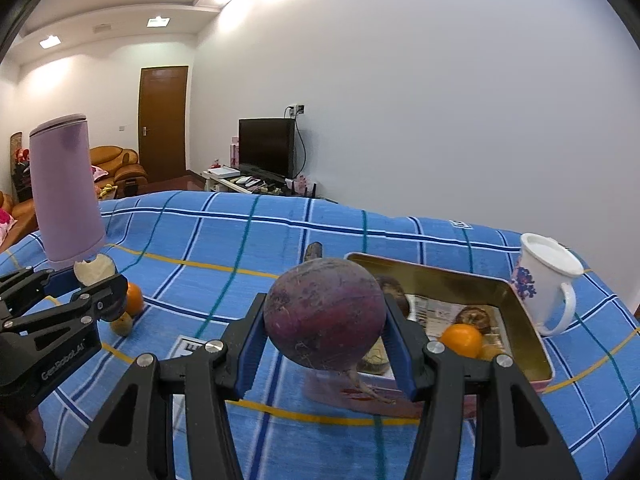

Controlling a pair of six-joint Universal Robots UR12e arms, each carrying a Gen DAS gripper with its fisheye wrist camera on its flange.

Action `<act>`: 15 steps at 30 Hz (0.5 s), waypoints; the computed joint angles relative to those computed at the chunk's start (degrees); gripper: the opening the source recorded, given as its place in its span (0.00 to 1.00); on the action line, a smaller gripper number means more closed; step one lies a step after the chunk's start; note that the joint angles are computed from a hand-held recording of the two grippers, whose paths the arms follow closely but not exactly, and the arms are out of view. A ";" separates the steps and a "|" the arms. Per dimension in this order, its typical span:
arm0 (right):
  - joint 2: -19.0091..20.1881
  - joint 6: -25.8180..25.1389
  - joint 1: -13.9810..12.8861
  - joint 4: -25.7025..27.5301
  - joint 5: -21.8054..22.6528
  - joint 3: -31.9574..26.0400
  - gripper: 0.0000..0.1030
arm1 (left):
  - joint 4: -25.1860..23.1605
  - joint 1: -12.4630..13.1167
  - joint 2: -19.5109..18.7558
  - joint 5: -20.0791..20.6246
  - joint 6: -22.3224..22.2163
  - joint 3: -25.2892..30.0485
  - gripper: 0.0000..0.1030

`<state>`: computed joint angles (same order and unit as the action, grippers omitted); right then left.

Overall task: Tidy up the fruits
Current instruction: 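Carry the purple turnip and cut fruit toward the pink tin with both tools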

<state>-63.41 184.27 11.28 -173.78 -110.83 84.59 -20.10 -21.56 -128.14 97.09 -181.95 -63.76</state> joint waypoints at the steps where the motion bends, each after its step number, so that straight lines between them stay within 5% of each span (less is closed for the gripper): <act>1: -0.13 -0.04 -0.11 -0.11 -0.11 0.19 0.54 | -0.07 -0.17 -0.08 -0.17 0.16 0.14 0.39; 15: -2.30 0.08 -2.95 -2.57 0.24 3.47 0.54 | -1.10 -1.82 -1.56 -4.71 -0.17 3.24 0.39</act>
